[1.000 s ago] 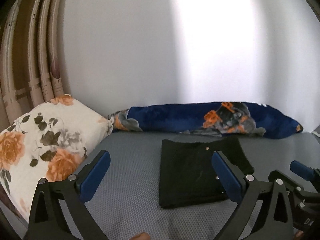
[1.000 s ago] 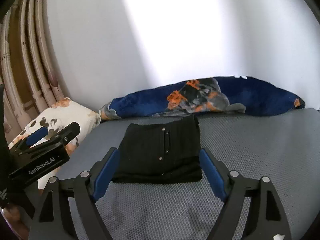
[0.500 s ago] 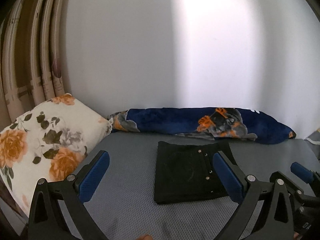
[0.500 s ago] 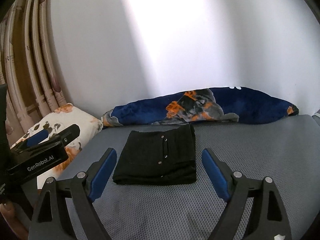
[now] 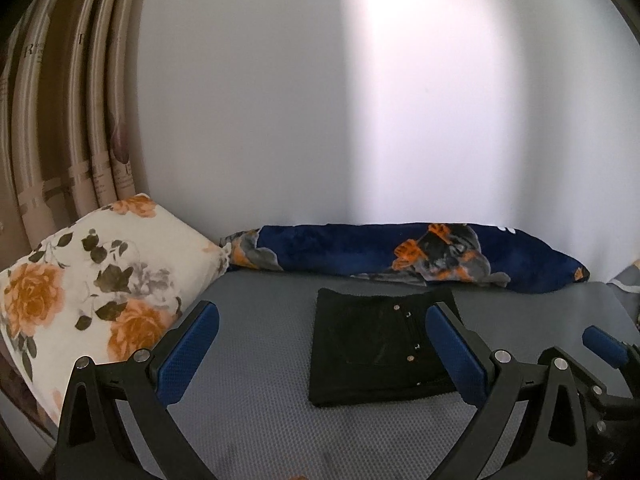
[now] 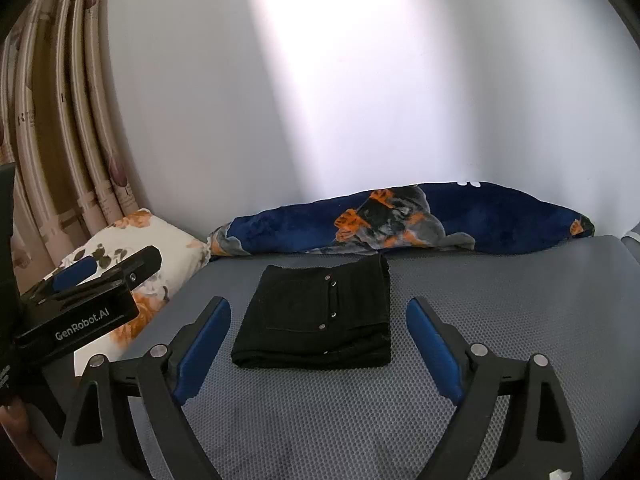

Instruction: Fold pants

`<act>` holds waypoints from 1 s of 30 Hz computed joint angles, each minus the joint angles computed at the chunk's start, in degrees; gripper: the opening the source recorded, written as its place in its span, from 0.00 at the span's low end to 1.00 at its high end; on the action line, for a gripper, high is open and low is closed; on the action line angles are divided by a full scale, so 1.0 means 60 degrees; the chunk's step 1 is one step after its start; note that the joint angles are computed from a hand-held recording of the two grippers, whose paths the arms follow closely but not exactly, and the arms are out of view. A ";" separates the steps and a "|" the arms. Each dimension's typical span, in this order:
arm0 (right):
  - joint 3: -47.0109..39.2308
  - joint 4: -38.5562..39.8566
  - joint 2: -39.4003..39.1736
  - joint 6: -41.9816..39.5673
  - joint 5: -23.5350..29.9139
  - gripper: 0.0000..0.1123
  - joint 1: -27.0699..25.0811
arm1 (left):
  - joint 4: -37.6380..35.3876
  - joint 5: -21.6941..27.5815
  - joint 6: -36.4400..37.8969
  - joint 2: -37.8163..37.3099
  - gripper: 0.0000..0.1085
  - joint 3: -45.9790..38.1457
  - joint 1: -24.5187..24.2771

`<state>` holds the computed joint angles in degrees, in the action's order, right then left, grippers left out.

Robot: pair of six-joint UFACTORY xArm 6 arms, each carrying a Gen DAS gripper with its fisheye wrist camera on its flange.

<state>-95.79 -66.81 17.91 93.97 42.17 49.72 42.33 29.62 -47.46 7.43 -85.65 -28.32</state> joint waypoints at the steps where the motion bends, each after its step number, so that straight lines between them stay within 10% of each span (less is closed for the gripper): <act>1: 0.0011 -0.0054 -0.0016 0.0044 0.0077 0.78 0.0046 | 0.0013 -0.0010 0.0000 -0.0016 0.94 0.0014 -0.0004; 30: -0.1022 0.0458 0.0647 -0.0915 0.0332 0.81 0.0320 | -0.0229 -0.0133 -0.0146 -0.0341 0.95 0.0466 0.0221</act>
